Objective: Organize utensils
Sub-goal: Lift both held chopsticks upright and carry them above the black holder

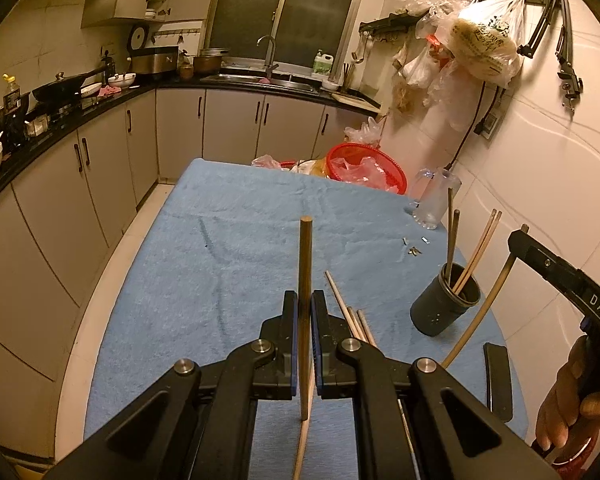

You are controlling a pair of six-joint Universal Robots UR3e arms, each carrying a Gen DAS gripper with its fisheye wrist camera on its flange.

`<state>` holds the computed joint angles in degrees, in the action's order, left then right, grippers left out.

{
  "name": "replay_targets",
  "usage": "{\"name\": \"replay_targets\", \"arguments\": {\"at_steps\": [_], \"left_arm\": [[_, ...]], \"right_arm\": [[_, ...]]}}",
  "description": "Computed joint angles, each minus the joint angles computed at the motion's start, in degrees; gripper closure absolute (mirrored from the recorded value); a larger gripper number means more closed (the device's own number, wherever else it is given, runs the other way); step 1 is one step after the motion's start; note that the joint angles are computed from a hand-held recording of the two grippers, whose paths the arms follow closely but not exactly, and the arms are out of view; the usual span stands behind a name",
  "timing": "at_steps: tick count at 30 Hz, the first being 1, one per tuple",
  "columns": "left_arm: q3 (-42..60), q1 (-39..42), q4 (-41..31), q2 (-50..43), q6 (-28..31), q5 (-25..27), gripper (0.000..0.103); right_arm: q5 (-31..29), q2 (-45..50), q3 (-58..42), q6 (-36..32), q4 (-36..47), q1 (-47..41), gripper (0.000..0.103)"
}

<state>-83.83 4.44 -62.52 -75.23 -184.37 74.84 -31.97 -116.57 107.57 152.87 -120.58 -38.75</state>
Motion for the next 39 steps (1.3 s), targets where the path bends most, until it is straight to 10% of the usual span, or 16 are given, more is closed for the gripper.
{"name": "replay_targets", "arguments": {"at_steps": [21, 39], "left_arm": [[8.2, -5.3, -2.1, -4.7, -0.4, 0.7, 0.096], [39.9, -18.3, -9.6, -24.4, -2.9, 5.5, 0.096]], "right_arm": [[10.3, -5.2, -5.2, -15.6, 26.8, -20.3, 0.095], [16.8, -3.3, -15.9, -28.3, 47.5, -32.8, 0.095]]}}
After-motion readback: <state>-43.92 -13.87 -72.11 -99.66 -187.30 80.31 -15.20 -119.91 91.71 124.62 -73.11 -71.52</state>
